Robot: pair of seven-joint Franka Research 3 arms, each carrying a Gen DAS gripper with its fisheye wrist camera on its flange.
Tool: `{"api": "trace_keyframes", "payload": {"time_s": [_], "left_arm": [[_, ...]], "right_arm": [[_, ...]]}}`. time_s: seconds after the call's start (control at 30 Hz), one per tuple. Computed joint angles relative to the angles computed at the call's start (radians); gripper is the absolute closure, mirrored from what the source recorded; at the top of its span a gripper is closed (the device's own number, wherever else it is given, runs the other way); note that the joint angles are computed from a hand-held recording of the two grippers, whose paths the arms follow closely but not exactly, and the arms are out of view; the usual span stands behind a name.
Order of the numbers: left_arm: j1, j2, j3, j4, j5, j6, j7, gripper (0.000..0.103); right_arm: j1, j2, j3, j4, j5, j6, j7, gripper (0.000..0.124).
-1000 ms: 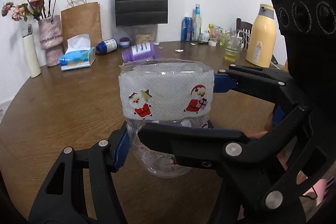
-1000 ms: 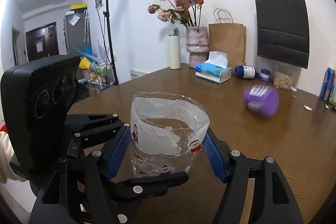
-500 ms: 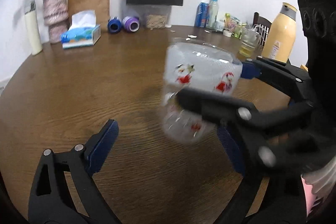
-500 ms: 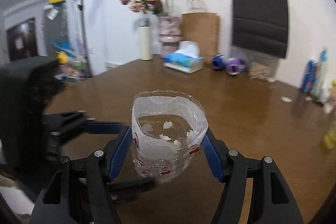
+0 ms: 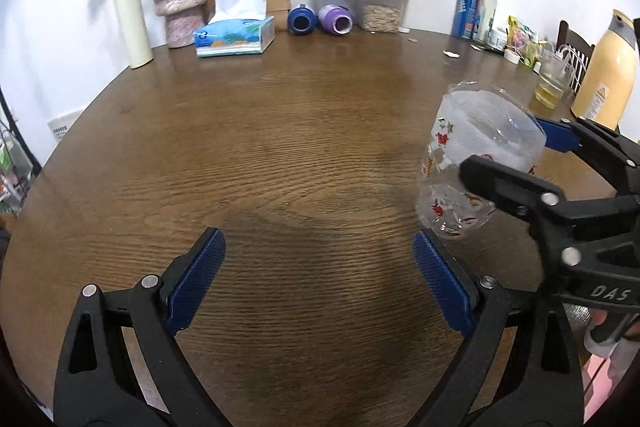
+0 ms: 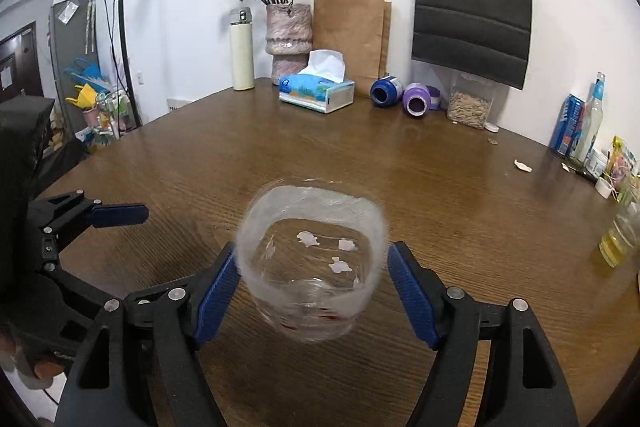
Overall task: Flip cup upright
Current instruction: 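Carry the cup upright with the right tool and lower it onto the table, then open the right tool and pull it back from the cup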
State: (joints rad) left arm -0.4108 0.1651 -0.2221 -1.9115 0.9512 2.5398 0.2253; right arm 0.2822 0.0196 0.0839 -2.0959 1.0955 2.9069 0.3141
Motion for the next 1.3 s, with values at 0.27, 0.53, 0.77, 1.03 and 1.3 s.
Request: {"api": "trace_keyframes", "payload": {"time_s": [0.27,0.53,0.77,1.03,1.3], "left_arm": [[0.005,-0.121,-0.012,-0.083,0.138,-0.071,-0.187,0.004],[0.044,-0.268,-0.093,-0.166,0.260,-0.205,-0.302,0.000],[0.051,-0.354,-0.153,-0.219,0.309,-0.237,-0.353,0.000],[0.056,-0.383,-0.179,-0.246,0.342,-0.259,-0.398,0.000],[0.006,-0.505,-0.263,-0.369,0.344,-0.297,-0.468,0.000]], "right_arm": [[-0.009,-0.126,-0.049,-0.059,0.035,-0.084,0.003,0.041],[-0.016,-0.256,-0.103,-0.149,-0.022,0.004,0.109,0.033],[0.046,-0.402,-0.161,-0.271,-0.067,0.034,0.129,0.033],[0.153,-0.447,-0.223,-0.316,-0.037,0.098,0.074,0.033],[0.445,-0.708,-0.379,-0.480,0.152,0.304,-0.182,0.033]]}}
